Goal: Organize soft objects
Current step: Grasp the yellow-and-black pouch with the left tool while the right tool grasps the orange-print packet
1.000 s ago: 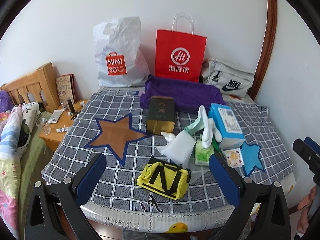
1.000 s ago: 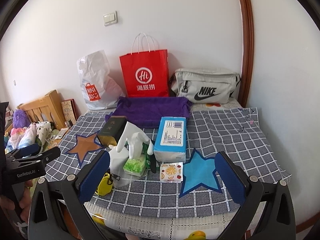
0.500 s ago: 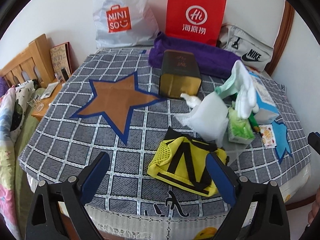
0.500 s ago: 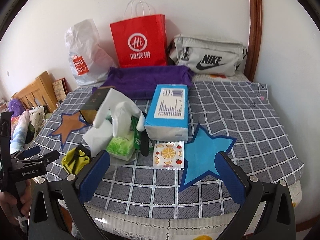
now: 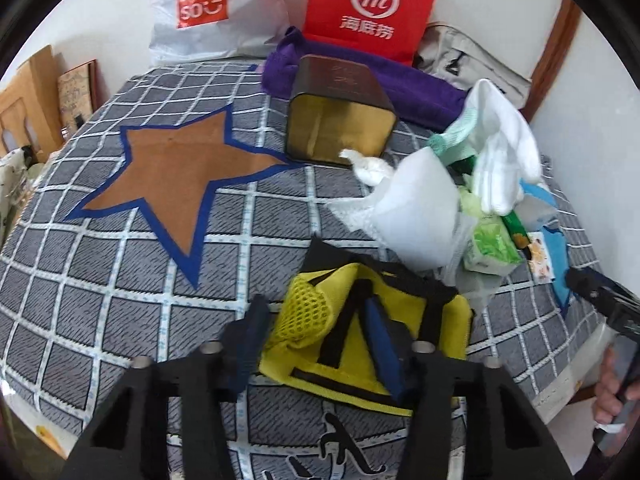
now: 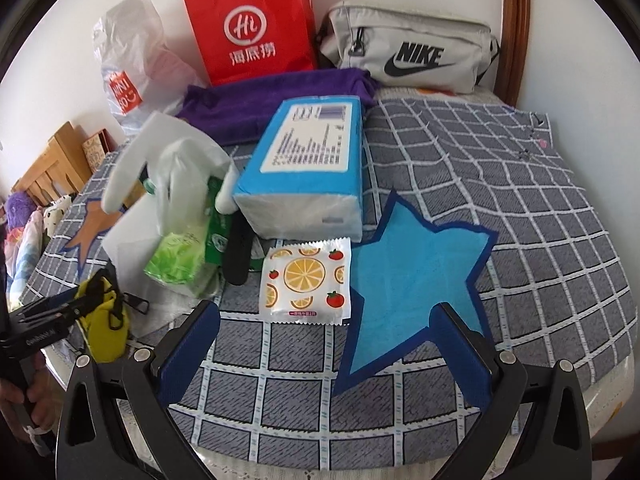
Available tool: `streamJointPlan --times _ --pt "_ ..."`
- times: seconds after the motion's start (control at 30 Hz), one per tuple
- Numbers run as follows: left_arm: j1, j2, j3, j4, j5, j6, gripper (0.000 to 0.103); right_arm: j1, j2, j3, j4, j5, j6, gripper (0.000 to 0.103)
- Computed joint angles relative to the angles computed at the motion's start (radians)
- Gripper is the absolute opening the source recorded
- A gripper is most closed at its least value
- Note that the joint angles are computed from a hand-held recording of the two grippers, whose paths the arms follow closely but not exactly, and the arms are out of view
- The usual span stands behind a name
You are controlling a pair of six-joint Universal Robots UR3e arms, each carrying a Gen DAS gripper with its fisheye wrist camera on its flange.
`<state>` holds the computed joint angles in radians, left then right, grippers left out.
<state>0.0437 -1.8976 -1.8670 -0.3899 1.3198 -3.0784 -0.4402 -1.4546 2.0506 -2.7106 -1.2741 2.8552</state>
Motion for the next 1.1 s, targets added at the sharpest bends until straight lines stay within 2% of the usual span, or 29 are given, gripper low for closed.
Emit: streamJointPlan --times 0.1,0.37,0.43,0.7,0.83,0.9,1.1 --pt "0.002 -0.008 0.000 0.015 0.009 0.001 0.032 0.030 0.072 -0.036 -0.012 -0.025 0.008 0.103" --pt "0.032 -0.011 -0.001 0.004 -0.046 0.021 0.030 0.109 0.222 -0.086 -0.153 -0.119 0.057 0.102" --pt "0.038 -0.010 0.004 -0.007 -0.056 0.026 0.030 0.119 0.235 -0.069 -0.218 -0.129 0.056 0.098" --pt "0.055 -0.010 0.020 -0.040 -0.084 0.039 0.029 0.077 0.206 -0.033 -0.234 -0.059 -0.034 0.056" --pt "0.056 0.001 0.022 -0.048 -0.069 0.035 0.025 0.074 0.185 -0.007 -0.231 -0.047 -0.087 0.049" --pt "0.063 0.014 0.018 -0.056 -0.067 0.030 0.024 0.053 0.158 0.008 -0.194 -0.007 -0.102 0.047" --pt "0.088 0.075 -0.002 -0.081 -0.056 0.023 0.022 0.010 0.089 0.053 -0.125 0.048 -0.138 0.044"
